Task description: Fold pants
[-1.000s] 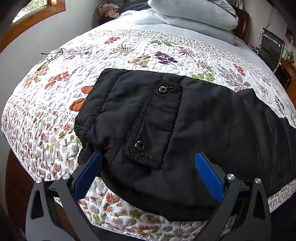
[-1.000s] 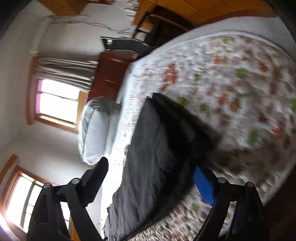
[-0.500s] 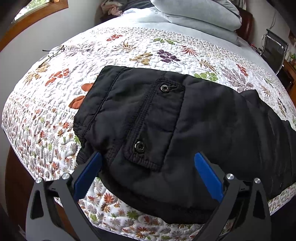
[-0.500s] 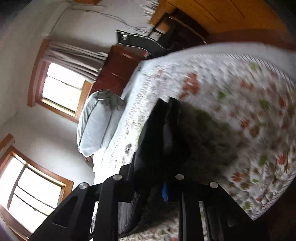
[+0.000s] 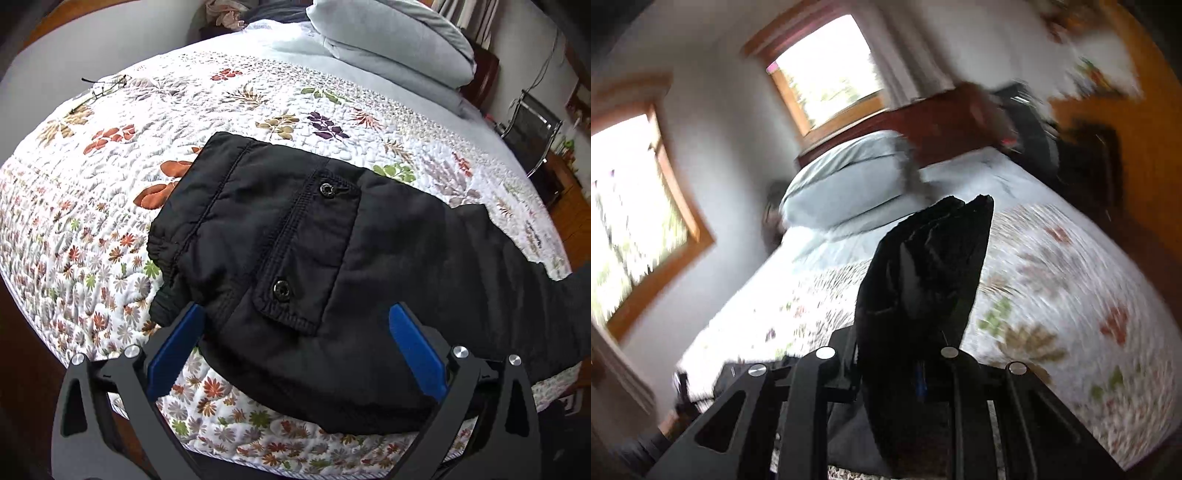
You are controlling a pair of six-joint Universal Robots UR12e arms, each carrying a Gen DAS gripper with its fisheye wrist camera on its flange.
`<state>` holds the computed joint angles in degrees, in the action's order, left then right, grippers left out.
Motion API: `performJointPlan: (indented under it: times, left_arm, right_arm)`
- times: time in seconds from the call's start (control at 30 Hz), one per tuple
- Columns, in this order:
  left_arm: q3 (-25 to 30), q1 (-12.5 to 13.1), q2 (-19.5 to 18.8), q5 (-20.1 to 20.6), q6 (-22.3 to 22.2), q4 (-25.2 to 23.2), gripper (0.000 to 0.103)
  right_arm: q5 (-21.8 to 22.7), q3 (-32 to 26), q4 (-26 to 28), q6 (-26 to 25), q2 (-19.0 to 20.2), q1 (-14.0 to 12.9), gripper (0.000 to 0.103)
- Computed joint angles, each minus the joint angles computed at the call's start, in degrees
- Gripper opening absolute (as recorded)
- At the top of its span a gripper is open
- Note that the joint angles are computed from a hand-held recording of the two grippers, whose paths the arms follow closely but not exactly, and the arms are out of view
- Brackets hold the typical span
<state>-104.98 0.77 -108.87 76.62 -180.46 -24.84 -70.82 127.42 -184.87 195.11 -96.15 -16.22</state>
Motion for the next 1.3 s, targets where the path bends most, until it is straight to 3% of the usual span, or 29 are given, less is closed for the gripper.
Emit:
performJointPlan:
  times: [0.1, 0.23, 0.37, 0.47, 0.57, 0.8, 0.93, 1.0, 1.03, 1.17, 1.27, 1.3]
  left_arm:
    - [-0.5, 0.7, 0.4, -2.0, -0.4, 0.0, 0.100]
    - [-1.2, 1.7, 0.9, -3.6, -0.6, 0.8, 0.100]
    - [-1.7, 2.8, 1.2, -5.3, -1.4, 1.7, 0.100]
    - [-2.0, 3.4, 1.4, -6.0, -1.8, 2.0, 0.100]
    - [-2.1, 3.8, 1.5, -6.4, -1.6, 1.9, 0.100]
    - [-2.1, 3.9, 1.5, -6.9, -0.5, 2.2, 0.100]
    - [-1.9, 3.7, 1.2, -6.6, -0.9, 2.0, 0.100]
    - [-1.9, 3.6, 1.3, -6.6, -0.7, 1.8, 0.100]
    - [-1.8, 3.5, 1.3, -6.4, -0.5, 1.8, 0.100]
    - [-1.7, 3.4, 1.4, -6.3, -0.6, 1.6, 0.100]
    - [-1.9, 3.4, 1.5, -6.4, -0.6, 1.6, 0.100]
    - [-1.9, 3.4, 1.5, -6.4, -0.6, 1.7, 0.100]
  right_arm:
    - [-8.9, -5.7, 5.3, -8.0, 3.4, 9.1, 0.021]
    - [-20.3, -12.0, 10.5, -16.4, 10.0, 19.1, 0.021]
    - [-25.3, -16.3, 14.4, -20.6, 16.6, 25.2, 0.021]
    - [-27.9, -18.0, 17.1, -23.8, 20.8, 28.4, 0.021]
    - [-29.7, -18.6, 18.6, -26.3, 23.5, 30.3, 0.021]
    - [-32.8, -17.7, 19.5, -31.0, 25.0, 32.5, 0.023]
    - [-32.8, -17.4, 20.0, -31.9, 25.1, 33.1, 0.033]
    - [-30.7, -16.9, 20.6, -31.6, 24.7, 32.8, 0.051]
    - [-29.8, -16.7, 20.9, -31.5, 24.5, 32.7, 0.054]
    - [-23.7, -14.6, 22.0, -31.2, 22.0, 31.5, 0.054]
    - [-14.2, -13.1, 21.5, -25.7, 18.6, 28.0, 0.052]
    - [-13.2, -13.1, 20.8, -24.2, 18.2, 27.2, 0.053]
